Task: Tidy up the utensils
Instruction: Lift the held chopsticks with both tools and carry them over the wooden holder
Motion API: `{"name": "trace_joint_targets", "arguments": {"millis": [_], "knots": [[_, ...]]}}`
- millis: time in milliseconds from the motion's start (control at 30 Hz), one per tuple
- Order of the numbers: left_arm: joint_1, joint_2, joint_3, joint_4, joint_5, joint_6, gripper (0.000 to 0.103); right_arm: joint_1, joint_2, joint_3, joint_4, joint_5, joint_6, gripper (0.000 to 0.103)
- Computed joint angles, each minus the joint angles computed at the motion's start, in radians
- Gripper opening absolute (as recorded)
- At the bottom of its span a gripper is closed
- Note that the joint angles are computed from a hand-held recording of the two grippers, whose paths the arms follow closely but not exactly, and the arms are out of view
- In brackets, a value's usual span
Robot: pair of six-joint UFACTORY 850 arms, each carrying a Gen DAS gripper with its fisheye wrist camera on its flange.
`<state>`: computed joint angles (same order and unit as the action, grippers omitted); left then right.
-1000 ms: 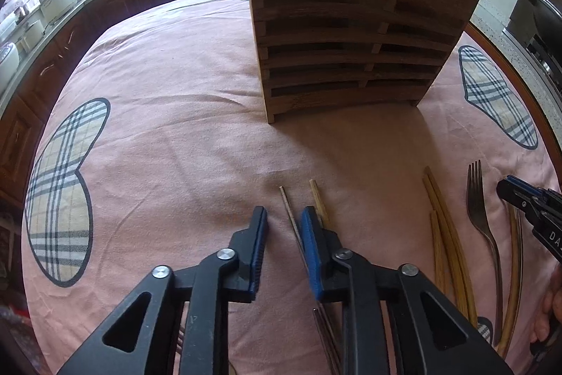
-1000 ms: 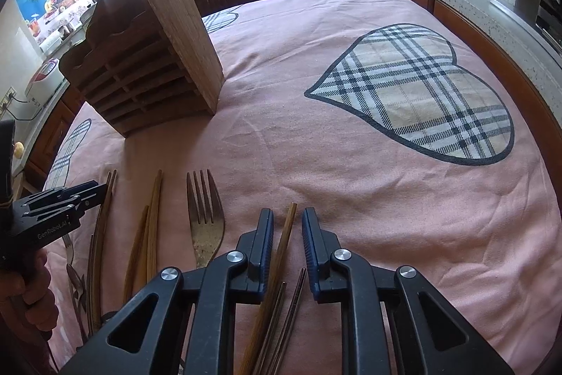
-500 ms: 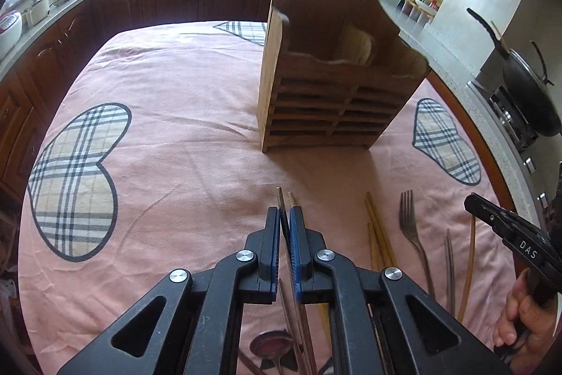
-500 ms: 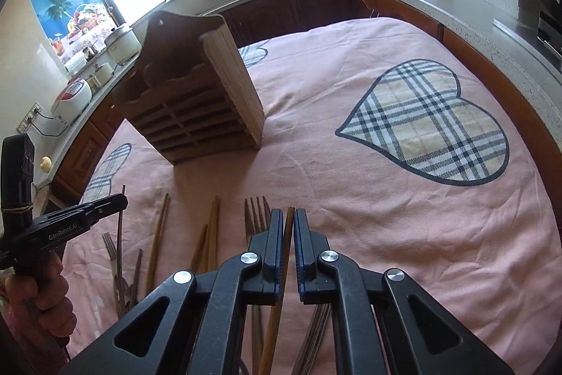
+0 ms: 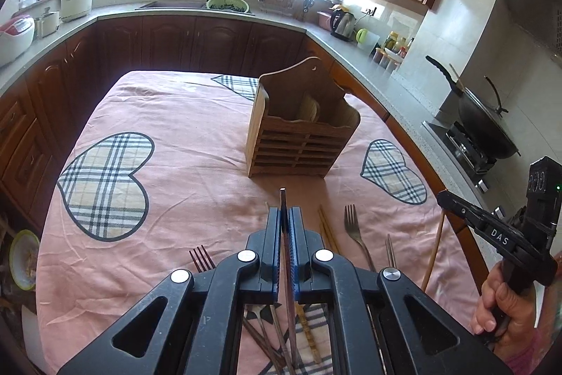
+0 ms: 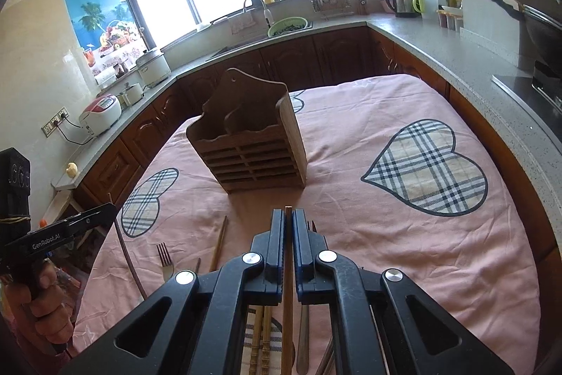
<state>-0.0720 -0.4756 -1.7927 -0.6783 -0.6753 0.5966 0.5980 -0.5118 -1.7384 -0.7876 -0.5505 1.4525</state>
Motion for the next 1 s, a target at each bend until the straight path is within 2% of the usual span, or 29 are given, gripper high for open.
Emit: {"name": "trace_joint_targets", "arguments": {"millis": [200, 500, 733, 1000], "knots": [[0.027, 0.081, 0.103, -0.114, 0.017, 0.121, 0.003, 0.028, 0.025, 0.001, -0.094, -0.026, 0.062, 0.004], [0.054, 0.132, 0.156, -0.237, 0.052, 0.230, 0.002, 0.049, 0.031, -0.023, -0.217, -0.063, 0.132, 0.004], [0.062, 0.144, 0.165, -0.330, 0.073, 0.312, 0.002, 0.049, 0.016, -0.063, -0.267, -0.069, 0.142, 0.004], [0.055, 0.108, 0.106, -0.430, 0.117, 0.410, 0.002, 0.031, -0.017, -0.127, -0.402, -0.061, 0.230, 0.004]]}}
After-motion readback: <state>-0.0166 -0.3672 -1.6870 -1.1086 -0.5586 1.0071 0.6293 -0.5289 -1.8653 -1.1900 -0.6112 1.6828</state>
